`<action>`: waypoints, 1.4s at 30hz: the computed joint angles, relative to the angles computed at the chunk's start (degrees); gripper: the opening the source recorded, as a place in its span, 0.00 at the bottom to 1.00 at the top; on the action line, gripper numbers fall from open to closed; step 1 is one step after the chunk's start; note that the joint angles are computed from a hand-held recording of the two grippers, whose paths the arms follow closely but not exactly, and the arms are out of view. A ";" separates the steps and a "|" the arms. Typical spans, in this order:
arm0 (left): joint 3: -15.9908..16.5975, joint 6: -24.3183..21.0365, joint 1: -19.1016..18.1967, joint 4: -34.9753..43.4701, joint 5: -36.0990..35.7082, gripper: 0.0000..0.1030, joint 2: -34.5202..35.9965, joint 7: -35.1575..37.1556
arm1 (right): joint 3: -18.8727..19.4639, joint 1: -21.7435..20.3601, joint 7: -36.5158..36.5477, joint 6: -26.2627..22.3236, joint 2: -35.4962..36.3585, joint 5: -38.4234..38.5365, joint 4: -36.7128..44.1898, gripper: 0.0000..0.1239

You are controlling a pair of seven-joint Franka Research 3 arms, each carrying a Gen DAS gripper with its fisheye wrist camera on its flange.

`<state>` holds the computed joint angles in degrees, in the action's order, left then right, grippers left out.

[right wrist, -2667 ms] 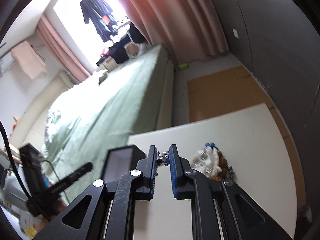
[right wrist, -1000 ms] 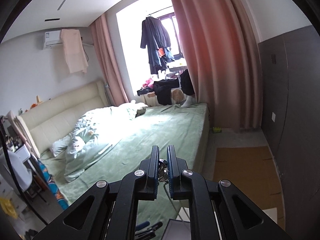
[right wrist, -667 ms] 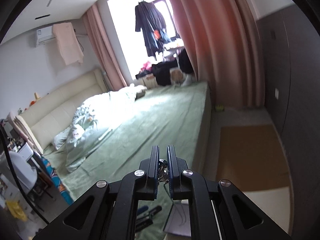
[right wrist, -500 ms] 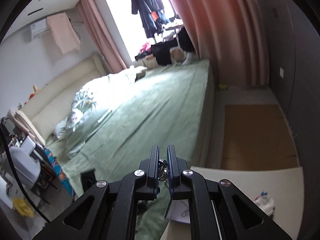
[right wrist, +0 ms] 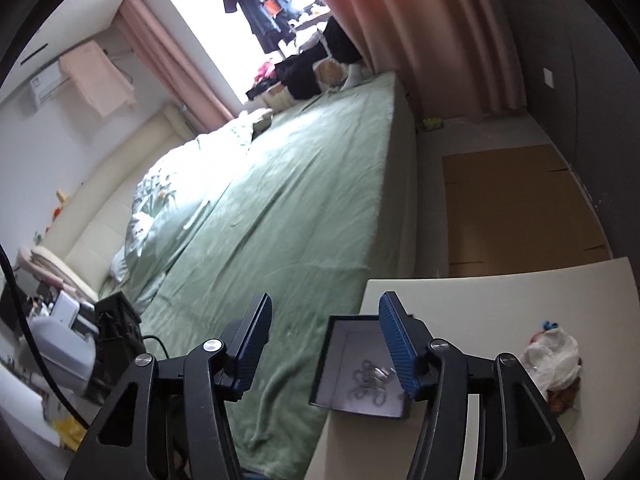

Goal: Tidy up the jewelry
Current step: 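Lower the silver chain into the black box and open the right gripper, then move the left gripper back to the pile and grasp the white translucent pouch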

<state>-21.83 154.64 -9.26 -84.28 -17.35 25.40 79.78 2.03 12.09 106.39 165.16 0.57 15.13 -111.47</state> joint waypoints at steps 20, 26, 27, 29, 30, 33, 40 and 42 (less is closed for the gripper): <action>-0.15 -2.12 -8.67 4.62 9.66 0.61 3.59 0.79 | -1.22 -8.26 7.45 4.25 -20.56 3.40 -27.68 0.52; -0.34 -4.16 -11.86 9.50 11.67 0.61 7.20 0.92 | -2.30 -8.86 8.61 5.34 -23.10 6.86 -32.07 0.52; -0.07 -5.18 -12.99 11.52 12.53 0.61 8.50 0.71 | -2.01 -9.44 9.16 5.22 -23.43 6.87 -32.79 0.52; 0.60 -6.85 -14.81 14.64 14.13 0.61 10.41 0.44 | -2.55 -9.90 9.68 4.36 -23.47 7.48 -33.55 0.52; 0.97 -7.73 -15.95 16.30 15.21 0.61 11.45 0.51 | -3.61 -9.46 9.24 4.14 -23.02 8.39 -33.47 0.52; 1.99 -10.00 -18.75 20.41 17.76 0.61 14.08 0.67 | -5.79 -8.55 7.63 4.59 -22.21 11.23 -33.86 0.52; 3.85 -17.04 -24.10 33.53 20.57 0.61 22.67 1.53 | -8.22 -7.98 4.59 3.15 -20.43 15.85 -32.90 0.52; 4.56 -18.80 -25.51 37.38 21.20 0.61 25.13 2.12 | -8.59 -8.14 3.58 2.68 -19.85 16.94 -32.58 0.52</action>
<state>-17.27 135.84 -34.78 -46.89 3.84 50.53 81.90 -6.56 3.95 109.97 167.85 -19.28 32.07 -144.05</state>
